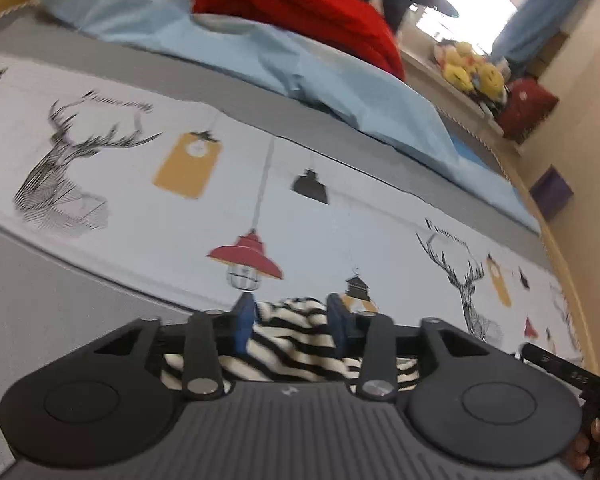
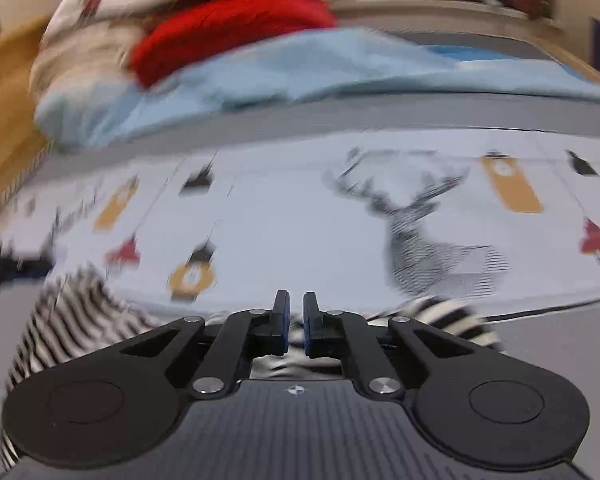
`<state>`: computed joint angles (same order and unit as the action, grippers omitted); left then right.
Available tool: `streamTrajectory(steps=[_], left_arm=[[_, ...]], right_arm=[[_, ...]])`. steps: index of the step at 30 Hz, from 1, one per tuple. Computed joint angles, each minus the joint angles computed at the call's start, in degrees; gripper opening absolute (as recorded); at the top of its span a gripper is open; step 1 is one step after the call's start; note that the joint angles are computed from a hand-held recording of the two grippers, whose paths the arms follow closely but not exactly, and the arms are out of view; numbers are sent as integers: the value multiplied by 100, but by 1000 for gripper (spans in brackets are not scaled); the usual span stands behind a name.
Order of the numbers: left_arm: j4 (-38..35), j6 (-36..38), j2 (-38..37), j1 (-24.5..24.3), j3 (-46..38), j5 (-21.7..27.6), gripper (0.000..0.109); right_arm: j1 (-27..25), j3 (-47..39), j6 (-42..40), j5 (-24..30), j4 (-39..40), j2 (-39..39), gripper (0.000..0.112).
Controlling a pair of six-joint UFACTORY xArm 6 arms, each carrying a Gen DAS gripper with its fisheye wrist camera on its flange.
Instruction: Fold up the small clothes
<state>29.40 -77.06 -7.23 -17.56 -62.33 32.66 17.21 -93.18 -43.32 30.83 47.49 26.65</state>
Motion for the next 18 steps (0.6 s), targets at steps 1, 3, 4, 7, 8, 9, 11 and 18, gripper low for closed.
streamTrajectory(steps=[1, 3, 4, 7, 8, 9, 11, 18], left_arm=[[-239, 137, -95, 59, 134, -21, 48], [-848, 606, -215, 160, 324, 97, 49], [-1021, 763, -244, 194, 377, 216, 51], [-1211, 943, -257, 261, 520, 305, 58], [-1348, 1054, -230, 270, 555, 247, 61], [-1473, 1153, -177, 268, 558, 196, 62], [-1544, 1297, -38, 218, 463, 244, 66], [-924, 1396, 246, 16, 172, 606, 34]], right_arm=[[-109, -10, -3, -79, 132, -1, 25], [-313, -3, 377, -350, -151, 54, 49], [-437, -20, 668, -367, -442, 107, 50], [-757, -178, 953, 154, -728, 283, 50], [-834, -262, 967, 367, -834, 375, 50], [-877, -318, 1033, 532, -1044, 444, 50], [-871, -362, 1022, 711, -1186, 521, 50], [-694, -273, 484, 651, -1077, 442, 10]])
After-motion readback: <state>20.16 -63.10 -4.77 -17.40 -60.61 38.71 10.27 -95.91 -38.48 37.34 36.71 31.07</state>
